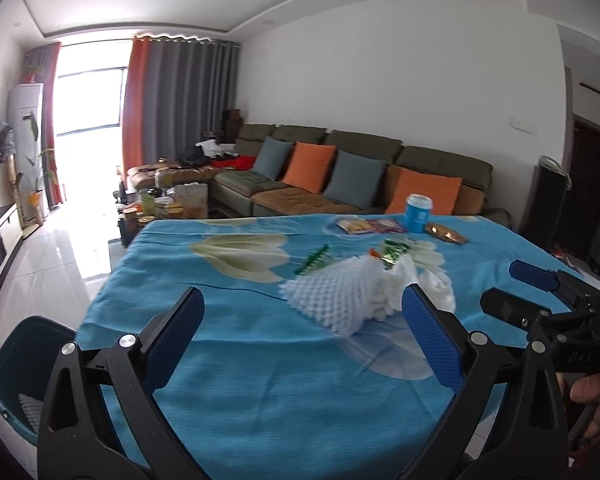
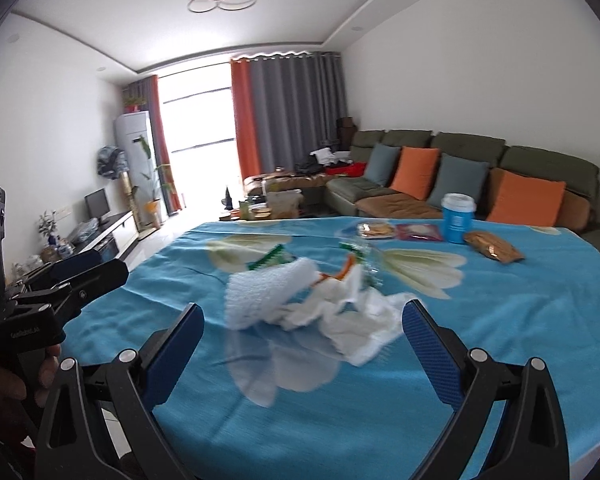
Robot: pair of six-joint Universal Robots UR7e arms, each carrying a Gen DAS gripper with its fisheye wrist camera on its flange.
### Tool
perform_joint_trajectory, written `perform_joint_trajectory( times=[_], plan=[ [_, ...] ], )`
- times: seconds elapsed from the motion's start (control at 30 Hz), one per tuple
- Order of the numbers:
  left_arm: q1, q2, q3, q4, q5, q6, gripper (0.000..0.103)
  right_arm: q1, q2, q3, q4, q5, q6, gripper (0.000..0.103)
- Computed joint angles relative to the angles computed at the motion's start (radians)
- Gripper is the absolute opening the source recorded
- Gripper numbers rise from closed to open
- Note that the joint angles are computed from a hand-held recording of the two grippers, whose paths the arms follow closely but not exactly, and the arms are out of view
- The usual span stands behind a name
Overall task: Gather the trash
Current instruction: 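Move both tools from the bin back over the table, then grasp another white foam net with the left gripper while the right gripper grasps white tissue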
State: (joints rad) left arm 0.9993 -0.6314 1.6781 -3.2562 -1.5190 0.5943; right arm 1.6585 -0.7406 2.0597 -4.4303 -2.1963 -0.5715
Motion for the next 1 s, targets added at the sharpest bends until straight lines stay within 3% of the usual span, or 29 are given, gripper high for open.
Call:
perform_joint_trajectory(
  times=[0.37, 0.83, 1.0],
  plan=[
    [-0.004, 0.025, -0.023, 0.046, 0.015, 0.005, 0.097, -0.03, -0.021, 0.008, 0.019, -0.046, 0.028, 0.096],
    [0.003, 0.116, -0.155, 0.135, 0.036, 0.014, 0.097, -0.099, -0.063, -0.059, 0.233, -0.096, 0.105, 0.096],
    [0.0, 0.151, -0.206, 0.177, 0.031, 0.011, 0.097, -0.11, -0.07, -0.085, 0.309, -0.118, 0.119, 0.089]
  ],
)
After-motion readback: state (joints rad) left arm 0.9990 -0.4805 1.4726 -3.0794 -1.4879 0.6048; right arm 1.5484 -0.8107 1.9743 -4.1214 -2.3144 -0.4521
